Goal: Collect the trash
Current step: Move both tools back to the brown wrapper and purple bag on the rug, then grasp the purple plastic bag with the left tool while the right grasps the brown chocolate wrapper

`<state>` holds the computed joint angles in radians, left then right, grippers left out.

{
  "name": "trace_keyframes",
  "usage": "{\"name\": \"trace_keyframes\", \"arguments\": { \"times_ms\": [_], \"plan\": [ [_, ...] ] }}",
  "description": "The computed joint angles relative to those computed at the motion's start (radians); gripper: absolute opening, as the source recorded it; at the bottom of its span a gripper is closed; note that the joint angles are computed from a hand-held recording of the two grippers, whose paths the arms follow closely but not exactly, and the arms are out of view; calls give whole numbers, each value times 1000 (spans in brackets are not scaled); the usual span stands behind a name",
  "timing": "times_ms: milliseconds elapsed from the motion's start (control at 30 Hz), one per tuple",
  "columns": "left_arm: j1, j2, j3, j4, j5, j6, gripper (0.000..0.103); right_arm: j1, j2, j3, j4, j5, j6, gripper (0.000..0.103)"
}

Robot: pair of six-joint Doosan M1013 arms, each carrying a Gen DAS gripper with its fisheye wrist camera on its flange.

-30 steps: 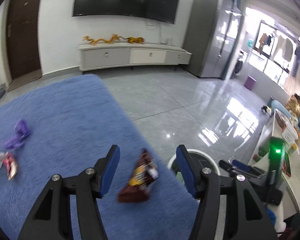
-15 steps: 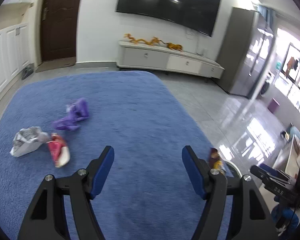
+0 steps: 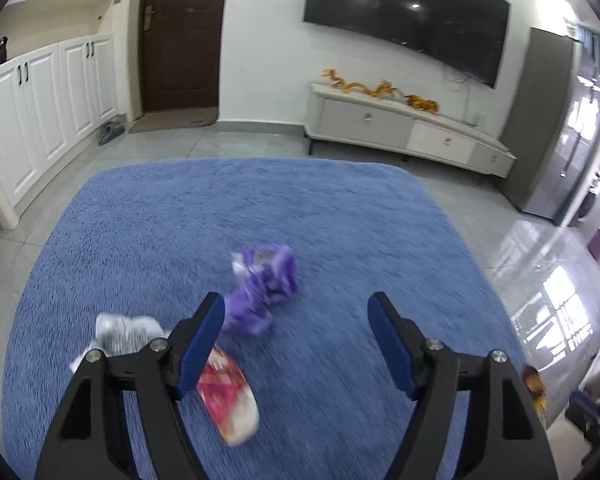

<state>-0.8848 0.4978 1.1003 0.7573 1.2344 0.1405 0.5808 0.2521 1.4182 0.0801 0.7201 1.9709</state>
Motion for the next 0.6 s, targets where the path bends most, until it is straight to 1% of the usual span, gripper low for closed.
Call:
{"name": "trace_keyframes", "arguments": {
  "times_ms": [67, 167, 333, 367, 467, 533, 567, 600],
  "plan": [
    [26, 17, -26, -40, 25, 25, 73, 2, 13, -12, 37, 3, -31, 70],
    [60, 32, -48, -129, 27, 80, 73, 1, 37, -36, 78, 20, -66, 70],
    [97, 72, -106, -238, 77, 155, 73, -1, 73, -65, 135, 45, -100, 70],
    [107, 77, -110, -265, 79, 157, 73, -1, 77, -68, 136, 49, -106, 70],
    [130, 77, -99, -324, 53, 148, 73, 4, 92, -80, 142, 65, -121, 69],
    [144, 81, -98, -353, 48, 145, 72, 6, 100, -85, 150, 71, -140, 64],
    [147, 83, -97, -357, 46, 143, 72, 10, 104, -88, 139, 75, -146, 64],
    [147, 86, -100, -348, 49, 140, 71, 13, 105, -88, 129, 73, -147, 61]
  ]
}}
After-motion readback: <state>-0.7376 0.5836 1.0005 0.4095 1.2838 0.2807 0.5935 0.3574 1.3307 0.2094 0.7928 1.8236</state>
